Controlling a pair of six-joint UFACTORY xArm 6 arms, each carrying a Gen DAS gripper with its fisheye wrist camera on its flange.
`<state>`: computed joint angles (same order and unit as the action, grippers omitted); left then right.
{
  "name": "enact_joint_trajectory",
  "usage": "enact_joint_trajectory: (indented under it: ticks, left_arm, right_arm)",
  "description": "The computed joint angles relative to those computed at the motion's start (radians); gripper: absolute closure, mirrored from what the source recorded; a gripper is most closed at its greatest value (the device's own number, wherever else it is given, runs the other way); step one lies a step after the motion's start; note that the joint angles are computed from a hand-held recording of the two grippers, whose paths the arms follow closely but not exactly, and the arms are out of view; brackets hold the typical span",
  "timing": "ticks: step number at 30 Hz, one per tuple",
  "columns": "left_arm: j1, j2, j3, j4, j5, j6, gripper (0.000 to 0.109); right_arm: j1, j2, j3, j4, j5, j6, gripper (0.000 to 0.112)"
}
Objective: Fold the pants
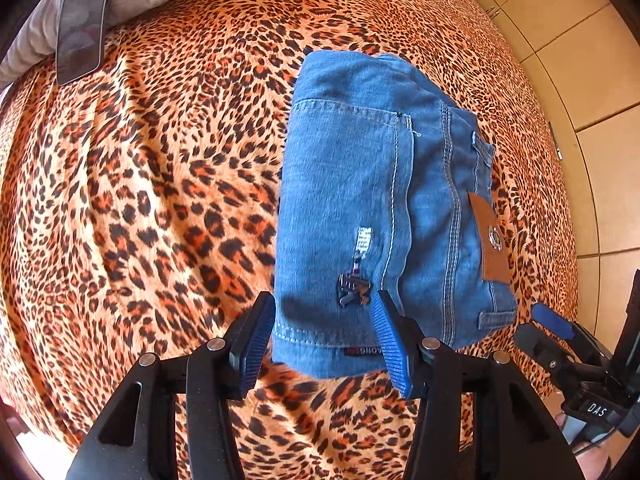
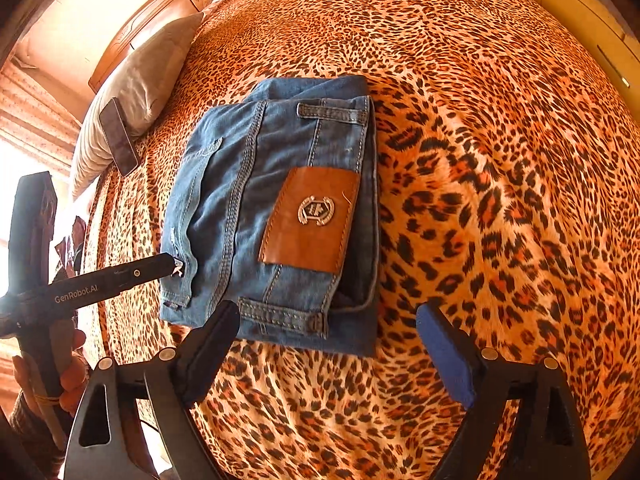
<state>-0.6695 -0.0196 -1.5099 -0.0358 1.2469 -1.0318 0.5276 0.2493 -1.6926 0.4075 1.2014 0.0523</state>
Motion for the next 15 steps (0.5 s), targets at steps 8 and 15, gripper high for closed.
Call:
enact_joint_trajectory:
  ticks: [8, 15]
  left_arm:
    - [-0.125, -0.038, -0.054, 0.203, 0.074, -0.179, 0.058]
    - [-0.276, 0.022, -0.191, 0.42, 0.285, -0.273, 0.036]
  right_arm:
    - [0.06, -0.175, 0.055, -0.287, -0.097, 0.134, 0.012]
    - [0.117, -0.298, 0.134, -0.528, -0.184, 0.251, 0.01]
